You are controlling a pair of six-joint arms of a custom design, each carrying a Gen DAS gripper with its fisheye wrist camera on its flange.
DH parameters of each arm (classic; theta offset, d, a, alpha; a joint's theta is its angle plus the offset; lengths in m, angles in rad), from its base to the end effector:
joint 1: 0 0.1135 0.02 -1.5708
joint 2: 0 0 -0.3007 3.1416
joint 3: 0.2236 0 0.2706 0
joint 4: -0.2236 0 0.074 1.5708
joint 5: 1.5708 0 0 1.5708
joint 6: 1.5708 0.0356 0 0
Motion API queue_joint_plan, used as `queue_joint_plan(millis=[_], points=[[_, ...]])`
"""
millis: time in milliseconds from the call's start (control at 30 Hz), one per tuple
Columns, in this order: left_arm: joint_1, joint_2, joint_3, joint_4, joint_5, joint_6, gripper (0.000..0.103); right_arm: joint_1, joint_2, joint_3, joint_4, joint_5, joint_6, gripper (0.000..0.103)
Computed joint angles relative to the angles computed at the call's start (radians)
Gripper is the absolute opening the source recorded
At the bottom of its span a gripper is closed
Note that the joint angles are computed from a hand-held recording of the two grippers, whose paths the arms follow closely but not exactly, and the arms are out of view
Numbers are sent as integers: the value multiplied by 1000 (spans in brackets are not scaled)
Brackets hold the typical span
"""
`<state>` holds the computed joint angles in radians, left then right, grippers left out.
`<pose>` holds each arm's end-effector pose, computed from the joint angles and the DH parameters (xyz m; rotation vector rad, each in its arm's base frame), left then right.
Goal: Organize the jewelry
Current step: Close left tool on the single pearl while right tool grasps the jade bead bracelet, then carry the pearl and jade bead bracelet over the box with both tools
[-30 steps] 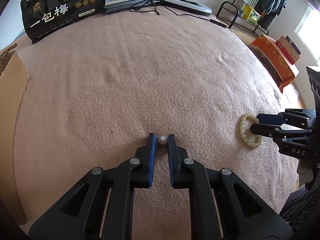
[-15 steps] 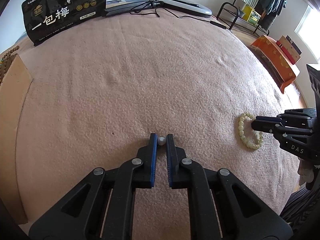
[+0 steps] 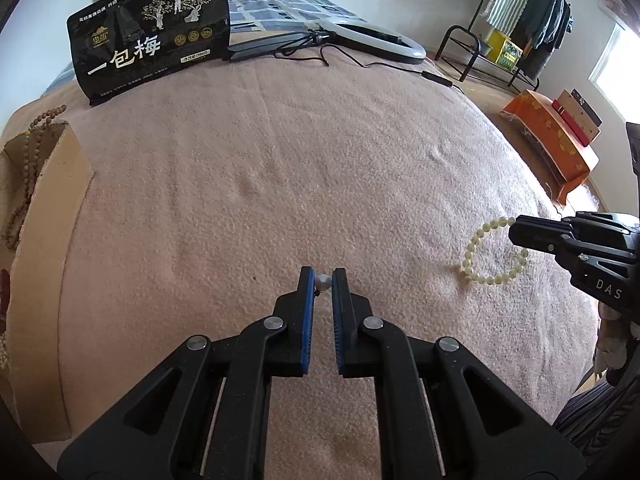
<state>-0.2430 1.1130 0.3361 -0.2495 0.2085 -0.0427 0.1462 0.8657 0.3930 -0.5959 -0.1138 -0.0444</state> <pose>0.1668 -0.0489 0.1479 0.3365 2.5870 -0.3737 0.1379 0.0244 0.1799 -0.2896 2.6243 0.1846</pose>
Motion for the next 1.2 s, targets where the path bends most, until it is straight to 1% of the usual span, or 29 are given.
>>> queue_joint_plan(millis=[233,367,500,667,800,967,1100,1200], points=[[21,-156,27,-112,-4,7,7,112,-78,37,-35,43,92,5],[36,-219,48,-162,1,13,7,181,-125,73,-63,69,151,5],[36,-279,74,-212,-6,18,7,283,-153,110,-80,122,227,5],[68,-337,106,-275,9,31,7,432,-165,155,-99,233,293,5],[136,-381,128,-336,48,69,7,503,-160,182,-105,273,320,5],[259,-433,166,-422,117,139,7,579,-138,208,-99,304,360,5],[385,-452,204,-488,183,235,7,608,-115,230,-76,291,390,5],[510,-451,234,-545,250,330,7,655,-81,251,-53,313,411,5]])
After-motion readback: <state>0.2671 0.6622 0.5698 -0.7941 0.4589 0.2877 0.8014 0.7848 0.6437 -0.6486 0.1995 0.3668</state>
